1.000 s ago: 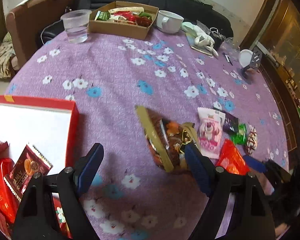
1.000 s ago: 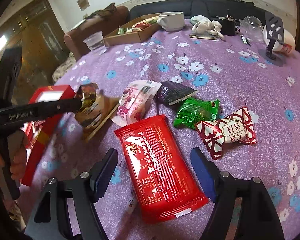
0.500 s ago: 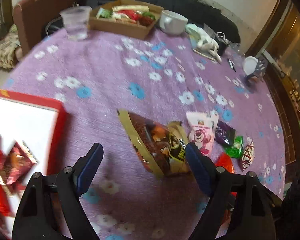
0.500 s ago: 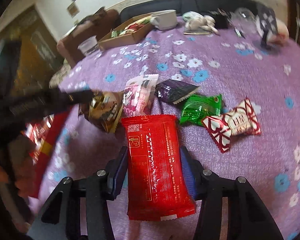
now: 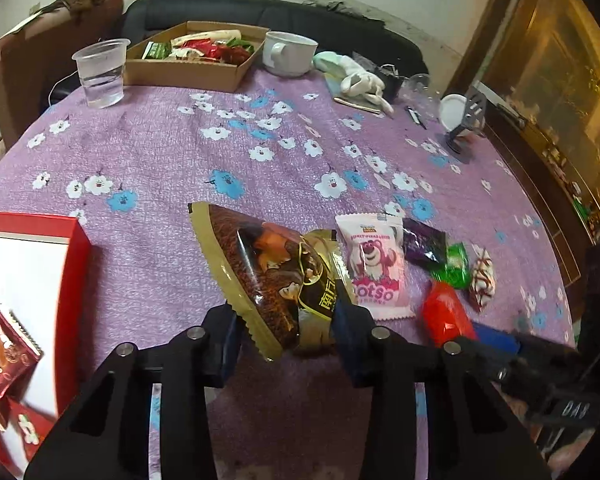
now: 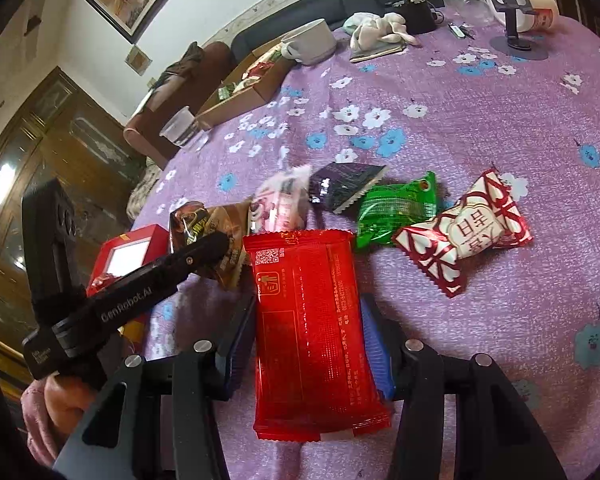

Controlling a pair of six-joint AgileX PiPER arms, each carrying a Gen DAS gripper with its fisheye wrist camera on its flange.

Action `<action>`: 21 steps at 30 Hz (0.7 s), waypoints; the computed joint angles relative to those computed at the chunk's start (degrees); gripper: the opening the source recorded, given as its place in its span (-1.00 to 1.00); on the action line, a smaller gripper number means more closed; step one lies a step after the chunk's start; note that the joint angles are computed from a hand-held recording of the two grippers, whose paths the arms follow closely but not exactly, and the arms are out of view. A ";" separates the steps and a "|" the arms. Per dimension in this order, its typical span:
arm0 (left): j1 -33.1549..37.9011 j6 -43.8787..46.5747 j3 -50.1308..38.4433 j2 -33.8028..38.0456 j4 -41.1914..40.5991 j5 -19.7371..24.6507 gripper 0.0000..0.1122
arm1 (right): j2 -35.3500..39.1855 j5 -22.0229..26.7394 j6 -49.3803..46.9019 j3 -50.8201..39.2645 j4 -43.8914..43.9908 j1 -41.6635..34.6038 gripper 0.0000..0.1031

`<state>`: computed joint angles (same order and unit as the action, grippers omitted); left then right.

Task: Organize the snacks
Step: 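Grasp the large red wafer packet with the right gripper while the left grasps the gold chocolate bag, then carry both packets over the tray and open both grippers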

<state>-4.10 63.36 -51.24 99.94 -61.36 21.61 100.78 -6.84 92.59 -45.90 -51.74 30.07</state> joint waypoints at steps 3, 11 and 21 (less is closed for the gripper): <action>2.18 7.67 3.53 -3.59 -5.48 0.43 -0.34 | -0.53 -3.53 -5.33 1.18 5.67 -0.52 -0.01; 19.44 27.84 15.06 -19.28 -11.49 11.85 -0.33 | -1.07 -14.94 -7.49 3.25 13.02 0.21 -0.02; 49.76 38.68 11.83 -17.45 -4.09 26.87 -0.33 | 7.02 -14.88 -5.40 -11.90 17.86 11.90 -0.03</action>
